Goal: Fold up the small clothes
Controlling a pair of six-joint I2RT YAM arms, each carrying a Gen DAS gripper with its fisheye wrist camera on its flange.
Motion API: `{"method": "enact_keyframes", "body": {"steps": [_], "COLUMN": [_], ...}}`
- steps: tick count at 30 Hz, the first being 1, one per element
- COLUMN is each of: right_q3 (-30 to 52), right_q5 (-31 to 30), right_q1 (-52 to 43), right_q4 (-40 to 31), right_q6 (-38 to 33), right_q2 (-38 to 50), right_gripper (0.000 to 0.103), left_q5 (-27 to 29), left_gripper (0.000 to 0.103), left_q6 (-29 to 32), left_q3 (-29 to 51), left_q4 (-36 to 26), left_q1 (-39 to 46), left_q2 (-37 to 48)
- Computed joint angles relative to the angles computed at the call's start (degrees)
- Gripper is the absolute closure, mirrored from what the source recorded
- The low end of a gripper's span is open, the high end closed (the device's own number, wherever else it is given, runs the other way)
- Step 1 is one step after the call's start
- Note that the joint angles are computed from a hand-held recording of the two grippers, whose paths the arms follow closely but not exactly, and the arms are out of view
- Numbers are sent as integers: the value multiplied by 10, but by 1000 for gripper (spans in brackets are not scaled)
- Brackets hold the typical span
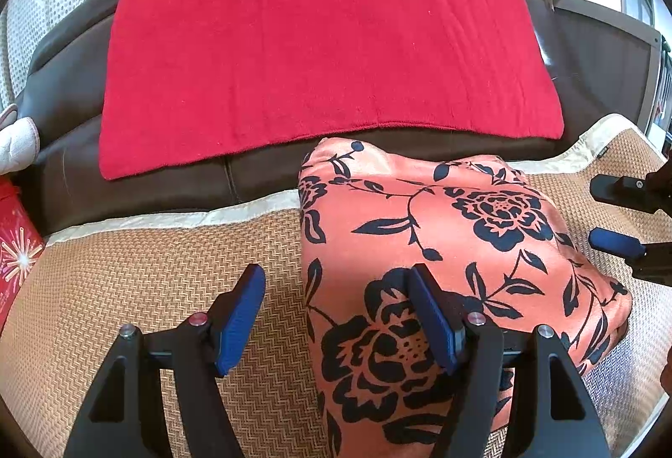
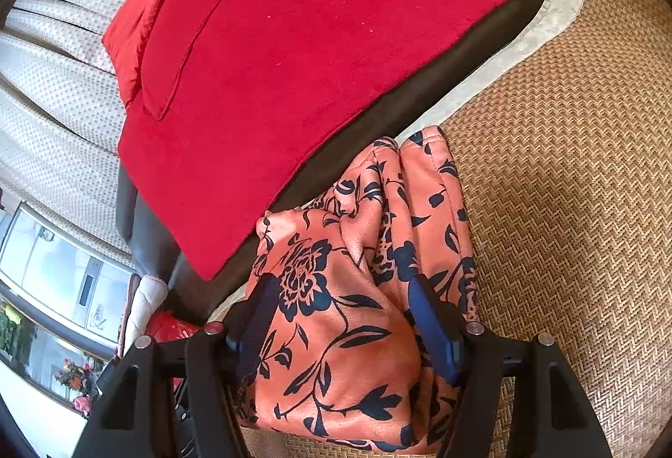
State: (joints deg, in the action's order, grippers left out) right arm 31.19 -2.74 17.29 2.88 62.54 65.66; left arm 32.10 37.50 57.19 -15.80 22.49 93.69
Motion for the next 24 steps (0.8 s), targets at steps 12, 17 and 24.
{"method": "enact_keyframes", "body": {"steps": [12, 17, 24], "right_q3": [0, -1, -12], "right_q5": [0, -3, -26], "right_q1": [-3, -6, -29], "right_q4": [-11, -10, 2], "right_q6": [-5, -6, -6], "right_q2": [-7, -7, -1], "right_gripper": [35, 35, 33], "left_q5": [-2, -2, 65], "left_gripper": [32, 32, 32], "left_q6": [-2, -2, 15], "left_q3": [-2, -1, 123], "left_q4": [2, -1, -166], "left_q1": [-2, -3, 11], "left_q2": [-1, 0, 76]}}
